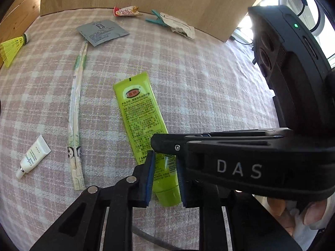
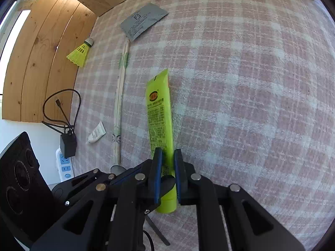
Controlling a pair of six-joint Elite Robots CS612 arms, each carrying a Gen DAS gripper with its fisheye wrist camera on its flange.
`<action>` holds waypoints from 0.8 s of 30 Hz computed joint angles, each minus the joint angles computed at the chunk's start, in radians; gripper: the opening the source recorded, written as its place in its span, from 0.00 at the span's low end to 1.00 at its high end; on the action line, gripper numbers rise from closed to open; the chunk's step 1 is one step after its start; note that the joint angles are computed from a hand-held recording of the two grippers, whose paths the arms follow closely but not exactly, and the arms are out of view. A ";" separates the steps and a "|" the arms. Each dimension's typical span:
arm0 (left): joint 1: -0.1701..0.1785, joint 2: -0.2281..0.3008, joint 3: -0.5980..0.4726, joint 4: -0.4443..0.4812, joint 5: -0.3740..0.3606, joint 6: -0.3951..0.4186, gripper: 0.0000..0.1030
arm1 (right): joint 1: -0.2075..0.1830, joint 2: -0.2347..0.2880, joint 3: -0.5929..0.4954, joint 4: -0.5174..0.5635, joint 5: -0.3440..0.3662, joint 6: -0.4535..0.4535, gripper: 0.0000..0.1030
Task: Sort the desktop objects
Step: 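Grasp the yellow-green tube with the right gripper while the left grips it too, then carry the yellow-green tube to the black box and release it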
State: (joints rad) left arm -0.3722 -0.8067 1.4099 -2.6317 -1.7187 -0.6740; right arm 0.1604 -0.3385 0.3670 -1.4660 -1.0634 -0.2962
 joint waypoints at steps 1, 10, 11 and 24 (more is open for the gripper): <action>0.001 0.001 0.008 -0.028 -0.008 -0.009 0.26 | -0.003 -0.003 0.009 -0.002 0.013 0.009 0.11; -0.014 0.009 -0.017 -0.027 -0.020 0.042 0.14 | -0.016 -0.075 0.143 -0.112 0.021 0.063 0.07; -0.018 0.011 -0.023 -0.028 -0.019 0.046 0.13 | -0.017 -0.090 0.168 -0.141 0.013 0.070 0.07; -0.118 0.060 -0.223 0.058 0.001 0.148 0.15 | -0.139 -0.239 0.373 -0.337 0.001 0.073 0.07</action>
State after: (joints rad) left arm -0.4898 -0.7470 1.1865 -2.5733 -1.7178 -0.5260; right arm 0.0218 -0.5771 0.7396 -1.8026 -1.0619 -0.2228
